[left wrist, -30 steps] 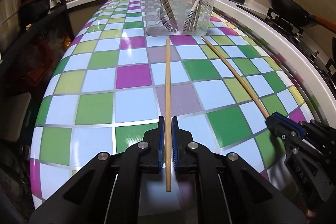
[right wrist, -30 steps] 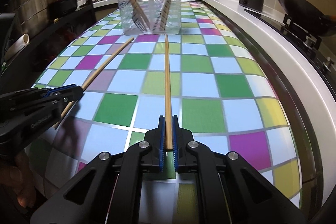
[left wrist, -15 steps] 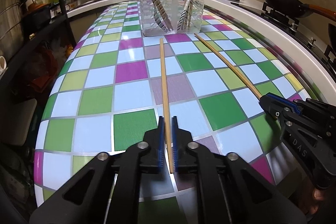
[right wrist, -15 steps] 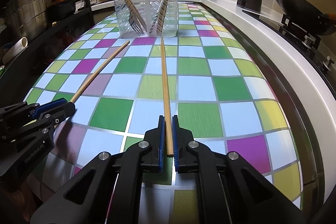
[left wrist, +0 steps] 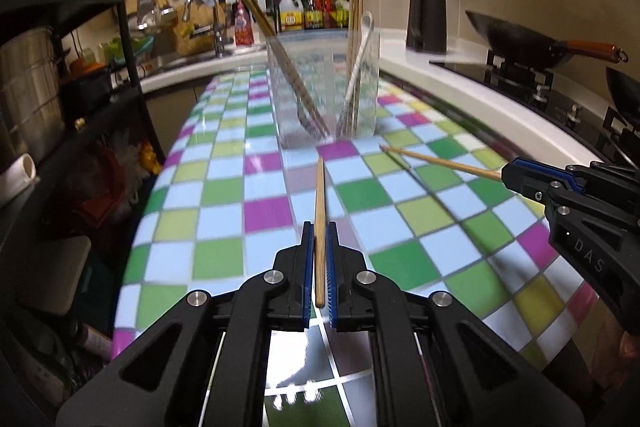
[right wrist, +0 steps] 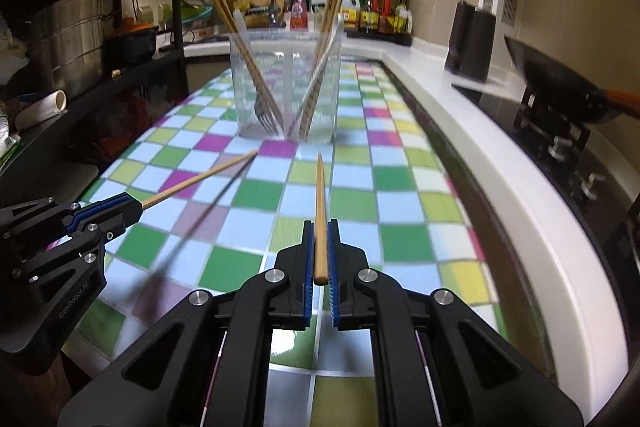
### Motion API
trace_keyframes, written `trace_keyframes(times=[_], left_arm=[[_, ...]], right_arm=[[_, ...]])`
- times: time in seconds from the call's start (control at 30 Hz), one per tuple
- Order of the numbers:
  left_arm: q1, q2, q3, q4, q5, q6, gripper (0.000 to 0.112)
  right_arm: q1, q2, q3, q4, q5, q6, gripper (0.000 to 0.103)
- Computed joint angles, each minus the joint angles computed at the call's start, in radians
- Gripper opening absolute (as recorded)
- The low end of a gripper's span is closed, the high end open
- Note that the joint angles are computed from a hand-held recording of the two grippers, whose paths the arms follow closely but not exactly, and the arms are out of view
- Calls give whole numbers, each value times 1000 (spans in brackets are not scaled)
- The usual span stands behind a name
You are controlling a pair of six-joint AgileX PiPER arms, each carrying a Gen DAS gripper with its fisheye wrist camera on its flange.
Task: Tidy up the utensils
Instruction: 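Lift and carry the chopstick to the container with the left gripper while the right carries its chopstick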
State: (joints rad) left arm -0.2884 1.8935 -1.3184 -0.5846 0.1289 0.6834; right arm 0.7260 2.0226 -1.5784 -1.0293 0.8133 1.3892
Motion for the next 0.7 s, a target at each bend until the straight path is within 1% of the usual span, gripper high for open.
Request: trace_keyframes(times=[0.07,0.17,0.33,0.4,0.5,0.6,0.7], left_arm=[[4,-14,-7,-97,-9,102,6],[23,-29,-30,-302,5,308,6],[73,-23,-121,-407,88,388,6],[85,-15,-156,-418,114,388,6],[102,7,-229,-386,164,332,6],[112,31,-302,-348,215,274,6],[118,66,-392,-269,277,175,6]], right_arm=[[6,-15,-16,-20,15,-12,6],[13,-42,-35,-48,29,-30,6],[4,-72,-98,-51,21,-107,6],[-4,-81,-122,-46,17,-129,6],[-17,-94,-151,-28,9,-169,6],[-34,-100,-181,-8,-4,-200,6],[-61,-95,-227,48,-25,-252,6]])
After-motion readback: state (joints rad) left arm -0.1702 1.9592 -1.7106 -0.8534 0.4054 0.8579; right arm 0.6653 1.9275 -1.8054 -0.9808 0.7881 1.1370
